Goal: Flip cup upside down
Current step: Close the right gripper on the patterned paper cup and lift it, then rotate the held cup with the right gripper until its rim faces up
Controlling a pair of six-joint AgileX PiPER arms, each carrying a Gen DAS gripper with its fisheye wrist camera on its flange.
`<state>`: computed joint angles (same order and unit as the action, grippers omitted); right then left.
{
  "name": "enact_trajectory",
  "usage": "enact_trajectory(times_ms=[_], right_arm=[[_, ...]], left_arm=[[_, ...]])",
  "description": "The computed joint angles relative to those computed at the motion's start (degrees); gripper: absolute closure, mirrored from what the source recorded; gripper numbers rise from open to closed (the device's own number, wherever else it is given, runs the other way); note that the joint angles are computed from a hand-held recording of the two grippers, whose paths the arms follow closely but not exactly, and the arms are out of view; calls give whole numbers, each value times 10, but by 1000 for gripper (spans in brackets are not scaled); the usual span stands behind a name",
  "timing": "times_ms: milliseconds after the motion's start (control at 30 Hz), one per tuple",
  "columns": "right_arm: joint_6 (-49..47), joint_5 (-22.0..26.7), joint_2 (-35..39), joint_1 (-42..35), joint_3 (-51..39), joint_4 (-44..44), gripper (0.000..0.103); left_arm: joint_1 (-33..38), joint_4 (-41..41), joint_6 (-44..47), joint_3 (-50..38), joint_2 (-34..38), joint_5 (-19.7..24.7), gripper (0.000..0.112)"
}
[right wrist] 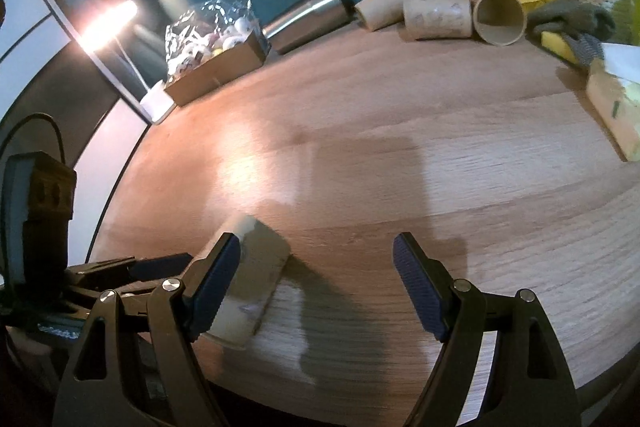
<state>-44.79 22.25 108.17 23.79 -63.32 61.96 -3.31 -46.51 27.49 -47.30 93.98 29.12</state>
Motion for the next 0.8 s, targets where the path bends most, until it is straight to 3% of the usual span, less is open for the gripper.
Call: enact_trajectory(times_ms=[333, 467, 500, 667, 800], right_arm=[[258, 175, 114, 27, -219, -249, 22], [355, 261, 172, 41, -320, -343, 42], [369, 274, 177, 45, -334, -361, 42], [422, 307, 187, 70, -373, -444, 43], [434, 282, 181, 91, -382, -459, 44]], left_arm=[[81, -76, 139, 76, -77, -6, 30], [132, -130, 225, 94, -72, 13, 30], [145, -141, 244, 96, -69, 20, 30], [192, -184, 317, 98, -50, 51, 30], [217, -194, 357, 99, -43, 66, 30]])
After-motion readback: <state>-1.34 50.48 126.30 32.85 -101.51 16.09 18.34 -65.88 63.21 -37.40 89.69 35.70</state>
